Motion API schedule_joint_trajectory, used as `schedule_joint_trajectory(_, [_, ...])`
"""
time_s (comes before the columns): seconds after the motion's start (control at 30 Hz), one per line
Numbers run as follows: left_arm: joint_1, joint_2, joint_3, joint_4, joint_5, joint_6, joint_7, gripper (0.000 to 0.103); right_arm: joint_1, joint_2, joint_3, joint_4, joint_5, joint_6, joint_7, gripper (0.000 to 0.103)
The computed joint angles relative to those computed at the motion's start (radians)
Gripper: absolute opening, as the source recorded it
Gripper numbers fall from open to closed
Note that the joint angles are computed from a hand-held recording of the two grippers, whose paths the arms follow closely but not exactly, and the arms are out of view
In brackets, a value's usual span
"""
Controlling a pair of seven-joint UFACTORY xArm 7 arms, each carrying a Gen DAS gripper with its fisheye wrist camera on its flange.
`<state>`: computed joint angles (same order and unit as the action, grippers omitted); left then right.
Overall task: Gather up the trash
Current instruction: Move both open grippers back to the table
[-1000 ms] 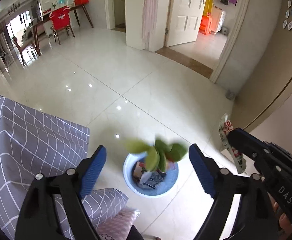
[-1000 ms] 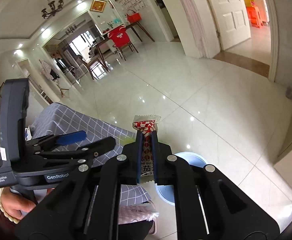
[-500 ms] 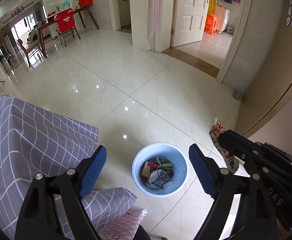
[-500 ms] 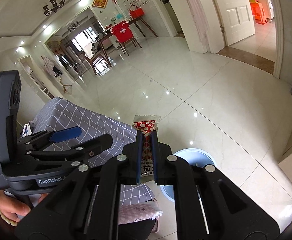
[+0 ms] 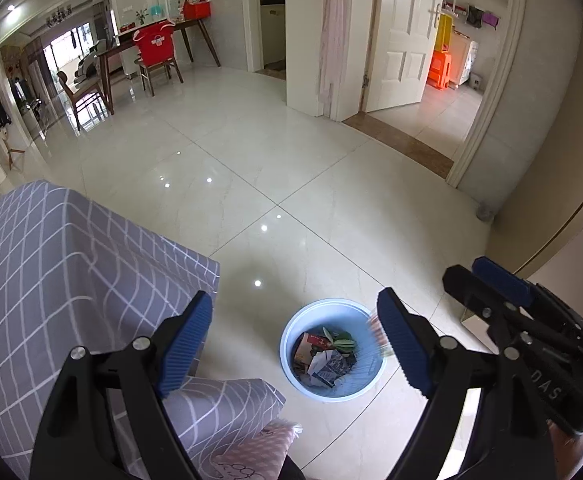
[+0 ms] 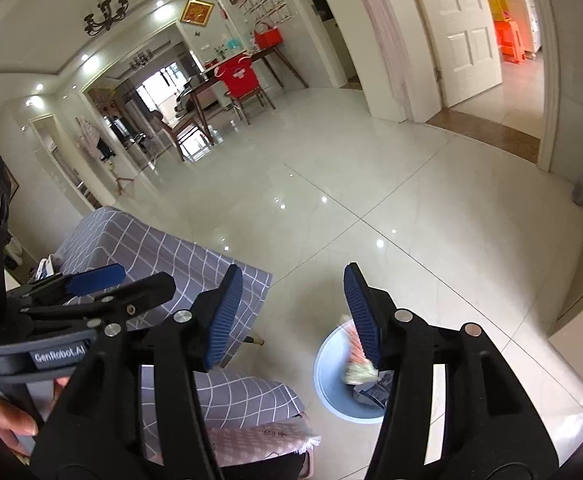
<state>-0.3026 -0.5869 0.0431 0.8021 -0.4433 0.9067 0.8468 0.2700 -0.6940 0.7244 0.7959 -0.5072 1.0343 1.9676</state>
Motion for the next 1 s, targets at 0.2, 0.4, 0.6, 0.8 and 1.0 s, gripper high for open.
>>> schedule_joint_trajectory(0.2, [0.023,-0.008,0.049,0.045,-0.013,0.047,0.035,0.083,-0.021,0.061,0.024,0.089,-0.023,0.024,-0.025,0.053])
schedule_joint_trajectory(0.4, [0.079,-0.007,0.128,0.103,-0.012,0.053,0.141,0.083,-0.069,0.219,0.092,0.267,-0.124,0.057,-0.055,0.053])
schedule_joint_trajectory(0.6, [0.166,0.083,0.239,0.233,-0.049,0.077,0.255,0.083,-0.114,0.566,0.248,0.558,-0.395,0.140,-0.049,0.053])
schedule_joint_trajectory(0.8, [0.268,0.280,0.347,0.416,-0.133,0.074,0.371,0.083,0.106,1.006,0.239,0.931,-0.727,0.281,-0.140,0.062])
schedule_joint_trajectory(1.0, [0.386,0.553,0.407,0.669,-0.238,0.123,0.394,0.083,0.350,1.306,0.108,1.335,-0.821,0.280,-0.333,0.072])
